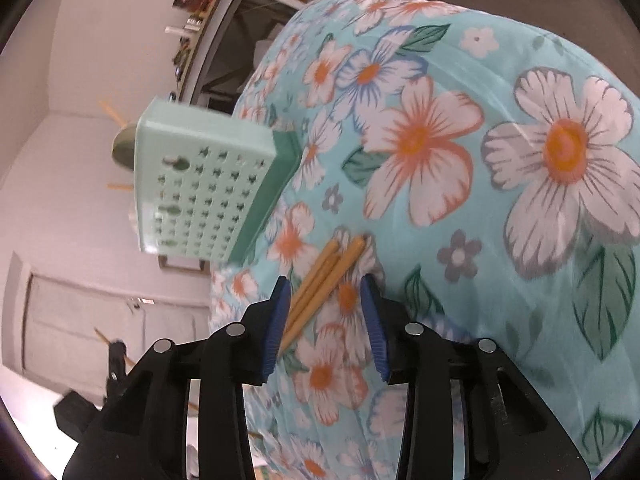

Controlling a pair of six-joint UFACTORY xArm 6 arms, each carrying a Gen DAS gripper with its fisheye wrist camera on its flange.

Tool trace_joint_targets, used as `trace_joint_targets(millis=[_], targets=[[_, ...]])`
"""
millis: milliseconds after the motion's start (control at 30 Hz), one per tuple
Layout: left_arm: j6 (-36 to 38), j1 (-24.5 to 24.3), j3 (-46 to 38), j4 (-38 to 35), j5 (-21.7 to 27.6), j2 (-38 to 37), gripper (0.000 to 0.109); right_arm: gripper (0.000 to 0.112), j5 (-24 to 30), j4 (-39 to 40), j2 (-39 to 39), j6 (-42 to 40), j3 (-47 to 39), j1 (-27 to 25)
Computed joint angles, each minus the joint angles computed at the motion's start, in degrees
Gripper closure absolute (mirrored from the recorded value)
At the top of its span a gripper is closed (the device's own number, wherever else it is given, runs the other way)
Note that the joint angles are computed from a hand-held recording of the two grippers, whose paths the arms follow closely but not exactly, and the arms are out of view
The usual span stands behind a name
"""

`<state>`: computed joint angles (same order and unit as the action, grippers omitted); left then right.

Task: Organize utensils
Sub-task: 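Grasp the remaining chopsticks with the right tool while the left tool holds its chopstick upright, then lift the chopsticks toward the basket with the right tool while the left tool holds its chopstick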

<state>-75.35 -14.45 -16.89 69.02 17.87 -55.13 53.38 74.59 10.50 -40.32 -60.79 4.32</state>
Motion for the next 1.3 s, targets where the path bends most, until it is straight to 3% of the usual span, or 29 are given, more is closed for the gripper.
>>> trace_joint_targets(millis=[267, 433, 533, 933, 1300], targets=[[0.4, 0.7, 0.4, -0.8, -0.7, -0.4, 0.102, 0.083, -4.6, 2.0, 1.4, 2.7, -1.5, 1.7], [0.3, 0.6, 0.3, -0.7, -0.5, -0.4, 0.102, 0.101, -5.9, 3.5, 2.3, 4.2, -1.7, 1.4], [0.5, 0.6, 0.4, -0.8, -0.4, -0.4, 0.102, 0.104, -4.5, 4.6, 2.9, 3.4, -1.7, 0.5], [1.7, 1.0, 0.9, -1.9, -0.7, -1.1, 0.102, 0.105, -1.5, 7.9, 1.0, -1.7, -0.4, -1.3], [1.7, 0.8, 0.8, -1.8, -0.4, -1.1, 0.102, 0.106, -5.3, 9.5, -9.6, -14.3, 4.0, 0.4]])
